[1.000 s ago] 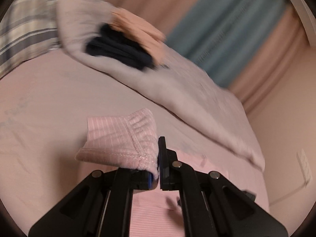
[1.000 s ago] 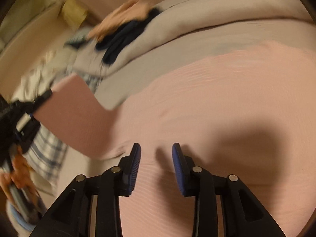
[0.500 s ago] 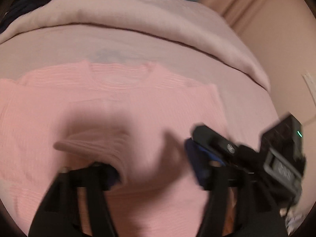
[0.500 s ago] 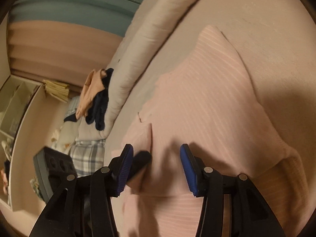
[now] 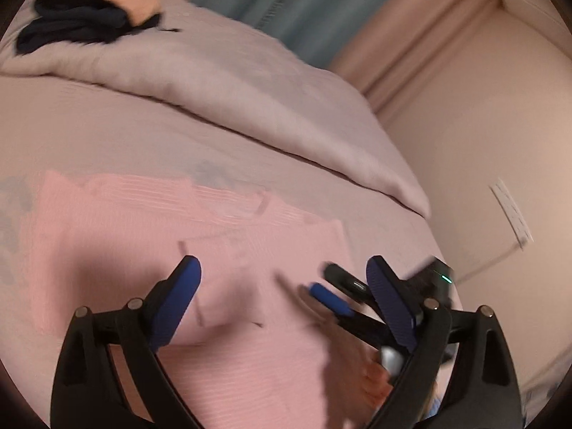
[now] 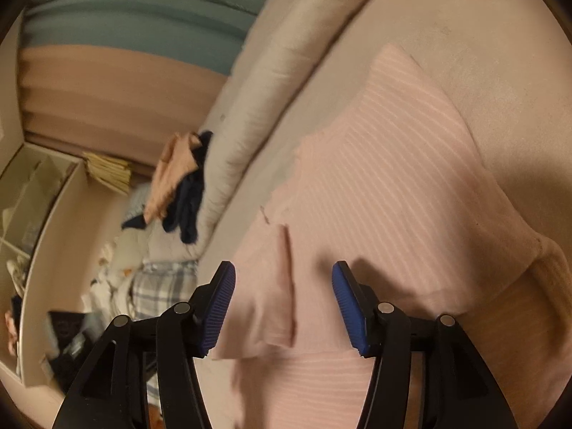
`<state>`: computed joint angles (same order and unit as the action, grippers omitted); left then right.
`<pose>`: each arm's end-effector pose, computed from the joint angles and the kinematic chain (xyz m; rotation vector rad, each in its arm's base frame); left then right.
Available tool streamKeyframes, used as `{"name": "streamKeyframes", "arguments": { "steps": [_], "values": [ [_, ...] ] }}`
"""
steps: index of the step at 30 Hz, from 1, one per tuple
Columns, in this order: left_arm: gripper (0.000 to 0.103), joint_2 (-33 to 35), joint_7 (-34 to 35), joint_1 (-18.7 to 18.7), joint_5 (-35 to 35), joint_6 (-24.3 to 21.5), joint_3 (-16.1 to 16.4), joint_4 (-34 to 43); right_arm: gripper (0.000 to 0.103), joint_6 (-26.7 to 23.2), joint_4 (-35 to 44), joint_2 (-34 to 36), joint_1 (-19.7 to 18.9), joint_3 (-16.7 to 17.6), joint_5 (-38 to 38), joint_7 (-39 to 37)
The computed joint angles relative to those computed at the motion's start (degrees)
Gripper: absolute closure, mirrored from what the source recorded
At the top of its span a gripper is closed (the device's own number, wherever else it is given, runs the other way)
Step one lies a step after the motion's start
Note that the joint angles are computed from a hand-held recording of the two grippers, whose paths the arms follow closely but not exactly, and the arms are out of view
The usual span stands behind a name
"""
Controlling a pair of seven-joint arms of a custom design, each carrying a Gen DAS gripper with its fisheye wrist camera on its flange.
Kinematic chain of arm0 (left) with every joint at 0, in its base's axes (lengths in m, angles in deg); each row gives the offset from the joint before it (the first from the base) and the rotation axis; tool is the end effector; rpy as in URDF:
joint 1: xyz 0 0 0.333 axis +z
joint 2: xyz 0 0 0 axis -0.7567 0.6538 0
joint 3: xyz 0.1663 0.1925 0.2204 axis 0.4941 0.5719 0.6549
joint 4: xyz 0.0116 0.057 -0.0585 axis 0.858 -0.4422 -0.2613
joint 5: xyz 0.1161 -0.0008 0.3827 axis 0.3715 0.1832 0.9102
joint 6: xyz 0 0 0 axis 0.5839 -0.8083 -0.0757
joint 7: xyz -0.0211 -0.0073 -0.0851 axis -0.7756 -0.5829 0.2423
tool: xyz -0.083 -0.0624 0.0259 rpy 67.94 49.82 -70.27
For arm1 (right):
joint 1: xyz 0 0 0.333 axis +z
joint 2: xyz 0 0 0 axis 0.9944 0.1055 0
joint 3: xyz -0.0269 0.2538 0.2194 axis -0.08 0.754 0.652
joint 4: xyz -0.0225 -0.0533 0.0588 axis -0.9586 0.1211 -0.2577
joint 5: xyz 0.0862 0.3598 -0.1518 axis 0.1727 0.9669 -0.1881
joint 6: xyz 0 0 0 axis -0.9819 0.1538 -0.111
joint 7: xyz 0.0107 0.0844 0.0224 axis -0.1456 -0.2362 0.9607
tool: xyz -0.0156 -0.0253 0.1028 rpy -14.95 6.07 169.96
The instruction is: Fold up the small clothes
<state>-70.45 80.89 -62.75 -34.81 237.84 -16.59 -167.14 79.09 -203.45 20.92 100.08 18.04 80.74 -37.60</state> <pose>0.4642 -0.0416 0.5192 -2.0684 1.7665 -1.4058 0.3968 0.0939 0.4625 -1.2232 1.6105 0.4199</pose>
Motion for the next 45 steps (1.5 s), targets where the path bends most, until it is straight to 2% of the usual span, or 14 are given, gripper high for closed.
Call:
{"name": "streamKeyframes", "arguments": {
  "steps": [3,7,10,14,17,18,19,22,25,30,32,37,41,45],
  "values": [
    [0.01,-0.95,-5.52,2.39,3.49,0.7,-0.83,-1.97,0.046,1.97,0.77,-1.29,0.41,3.12,-8.65,-0.66],
    [0.01,-4.1,-15.41,6.78,13.79,4.52,-2.27,-8.4,0.046,13.52,0.4,-2.85,1.35,13.62,-29.4,-2.15],
    [0.01,-7.27,-19.32,8.54,18.23,4.67,-0.82,-12.62,0.05,18.37,0.26,-1.68,3.93,16.74,-36.48,-5.27],
    [0.01,-10.56,-19.36,6.13,19.4,5.23,4.67,-16.67,0.054,22.13,0.67,1.52,3.49,20.48,-47.11,-3.25],
    [0.01,-10.54,-19.55,3.33,20.05,5.17,8.44,-17.55,0.06,20.94,2.05,3.93,1.31,22.33,-54.73,1.16],
    [0.01,-10.25,-19.42,1.99,19.67,5.64,9.7,-17.6,0.063,20.77,2.12,4.33,0.55,22.79,-56.96,2.86],
    [0.01,-10.29,-18.99,0.61,19.06,6.51,10.77,-17.81,0.075,21.1,2.41,4.98,0.23,22.95,-58.67,4.13],
    [0.01,-10.82,-18.25,-1.77,18.93,8.37,12.74,-18.48,0.096,19.12,4.52,6.42,4.68,16.35,-54.23,5.51],
    [0.01,-10.76,-18.61,-2.44,20.84,8.7,13.06,-18.69,0.096,20.04,4.41,6.09,8.53,10.74,-49.33,7.35],
    [0.01,-9.25,-23.16,2.26,30.78,6.72,8.14,-18.39,0.097,21.85,2.16,0.82,19.37,-4.34,-27.75,-0.21],
    [0.01,-7.75,-26.71,6.37,37.47,6.08,3.75,-17.79,0.097,22.02,1.95,-1.19,20.76,-8.71,-17.21,-5.3],
    [0.01,-5.43,-36.81,15.18,54.02,3.28,-5.51,-16.07,0.097,24.43,-0.02,-3.08,16.02,-8.87,-8.95,-6.02],
    [0.01,-4.15,-40.34,15.33,59.12,3.46,-4.95,-15.71,0.097,23.42,-1.91,-2.16,9.12,-2.57,-18.65,2.33],
    [0.01,-4.69,-43.48,14.86,62.01,2.93,-3.82,-15.87,0.097,23.69,-2.94,-0.77,4.82,0.95,-28.11,11.26]
  ]
}}
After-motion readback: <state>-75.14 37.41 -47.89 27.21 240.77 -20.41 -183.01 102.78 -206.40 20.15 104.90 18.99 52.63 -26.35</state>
